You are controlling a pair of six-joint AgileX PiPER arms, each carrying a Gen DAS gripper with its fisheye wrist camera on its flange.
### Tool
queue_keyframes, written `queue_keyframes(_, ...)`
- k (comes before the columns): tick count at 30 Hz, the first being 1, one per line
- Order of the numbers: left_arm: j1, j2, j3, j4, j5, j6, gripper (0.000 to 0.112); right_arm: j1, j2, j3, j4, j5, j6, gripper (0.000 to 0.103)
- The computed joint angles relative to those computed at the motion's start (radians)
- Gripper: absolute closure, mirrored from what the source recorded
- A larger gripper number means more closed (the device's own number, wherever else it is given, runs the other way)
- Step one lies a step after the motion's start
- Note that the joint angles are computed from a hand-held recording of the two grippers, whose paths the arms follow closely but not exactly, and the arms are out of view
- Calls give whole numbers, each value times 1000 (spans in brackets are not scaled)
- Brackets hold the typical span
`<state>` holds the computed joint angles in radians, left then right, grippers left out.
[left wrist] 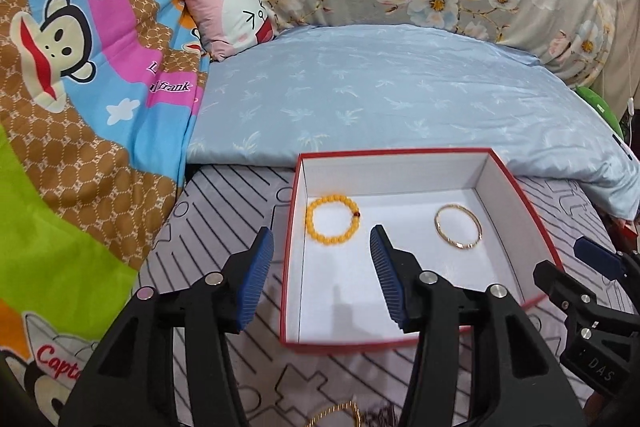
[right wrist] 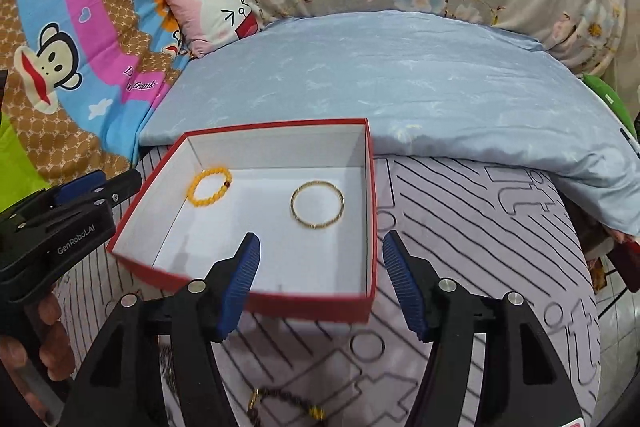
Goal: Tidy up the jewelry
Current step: 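Move the left tool to the silver watch while the right tool approaches the yellow crystal bracelet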
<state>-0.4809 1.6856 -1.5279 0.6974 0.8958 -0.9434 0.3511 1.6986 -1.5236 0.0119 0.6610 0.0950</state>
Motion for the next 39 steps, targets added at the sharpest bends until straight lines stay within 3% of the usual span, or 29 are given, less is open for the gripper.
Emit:
queue_keyframes(6,-88,-105,127,39,36,-87,64,13,-144,182,-3,-29,27,41)
queue_keyframes(23,-348,-335,488,91,157,-403,64,174,-502,637,-294,-47,362,41)
queue_keyframes(33,-508,-438,703,136,204,-650,64,218,-592,793,-322,-55,462,41)
queue_keyframes(39,-557,-473,768,138,189,-719,64,261,-612,834,-380,-63,537,41)
